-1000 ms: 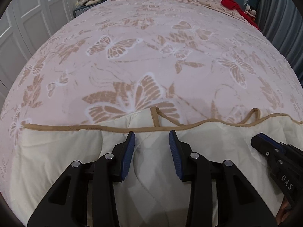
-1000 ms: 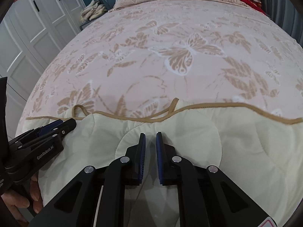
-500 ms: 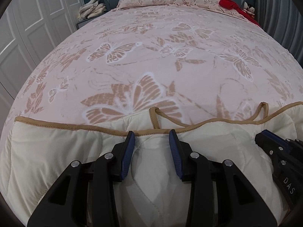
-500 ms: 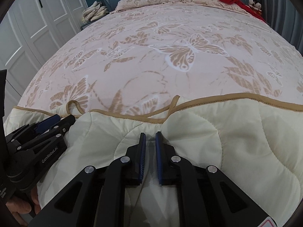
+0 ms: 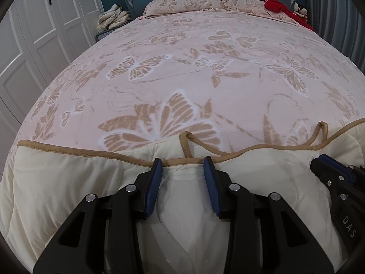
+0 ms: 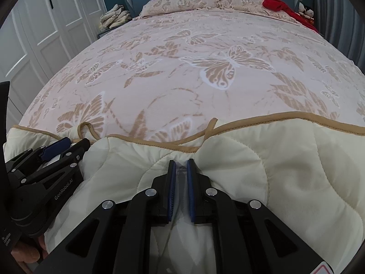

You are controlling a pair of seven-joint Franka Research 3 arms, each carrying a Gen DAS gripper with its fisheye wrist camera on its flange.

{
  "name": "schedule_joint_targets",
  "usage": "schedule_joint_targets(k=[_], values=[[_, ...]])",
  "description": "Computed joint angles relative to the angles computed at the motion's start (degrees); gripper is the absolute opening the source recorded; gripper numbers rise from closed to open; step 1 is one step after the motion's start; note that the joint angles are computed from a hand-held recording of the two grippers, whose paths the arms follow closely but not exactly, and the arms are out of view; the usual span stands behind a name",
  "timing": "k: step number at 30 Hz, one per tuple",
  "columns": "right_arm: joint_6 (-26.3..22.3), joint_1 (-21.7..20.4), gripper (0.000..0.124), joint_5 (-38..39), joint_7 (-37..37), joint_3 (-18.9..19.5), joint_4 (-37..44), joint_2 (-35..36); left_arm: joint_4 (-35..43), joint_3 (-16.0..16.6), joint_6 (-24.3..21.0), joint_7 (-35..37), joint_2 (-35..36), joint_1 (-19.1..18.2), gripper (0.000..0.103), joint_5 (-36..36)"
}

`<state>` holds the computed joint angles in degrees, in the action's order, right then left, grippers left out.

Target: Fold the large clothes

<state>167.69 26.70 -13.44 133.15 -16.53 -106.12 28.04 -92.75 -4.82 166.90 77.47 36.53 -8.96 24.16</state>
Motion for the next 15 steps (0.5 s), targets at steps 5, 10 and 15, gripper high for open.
schedule_joint_targets(k=[5,10,15], values=[[-1.94,-2.65,0.006,3.89,-3.38,2.82,-0.02,-1.61,-0.31,-6.83,-3.81,5.92,-1.69,5.79,0.039,-6.15],[-5.66,5.36,0.016,-11.22,10.20,-3.38,-9.74,-15.72,-16.85,-11.58,0.13,10.64,-16.88,15.10,0.067,-17.35],[-5.37,4.87,0.017,-10.14,11.43,2.76,-20.28,-25.80,-29.05,-11.25,-2.80,16.26,-28.03,19.77,0.068,-29.84]])
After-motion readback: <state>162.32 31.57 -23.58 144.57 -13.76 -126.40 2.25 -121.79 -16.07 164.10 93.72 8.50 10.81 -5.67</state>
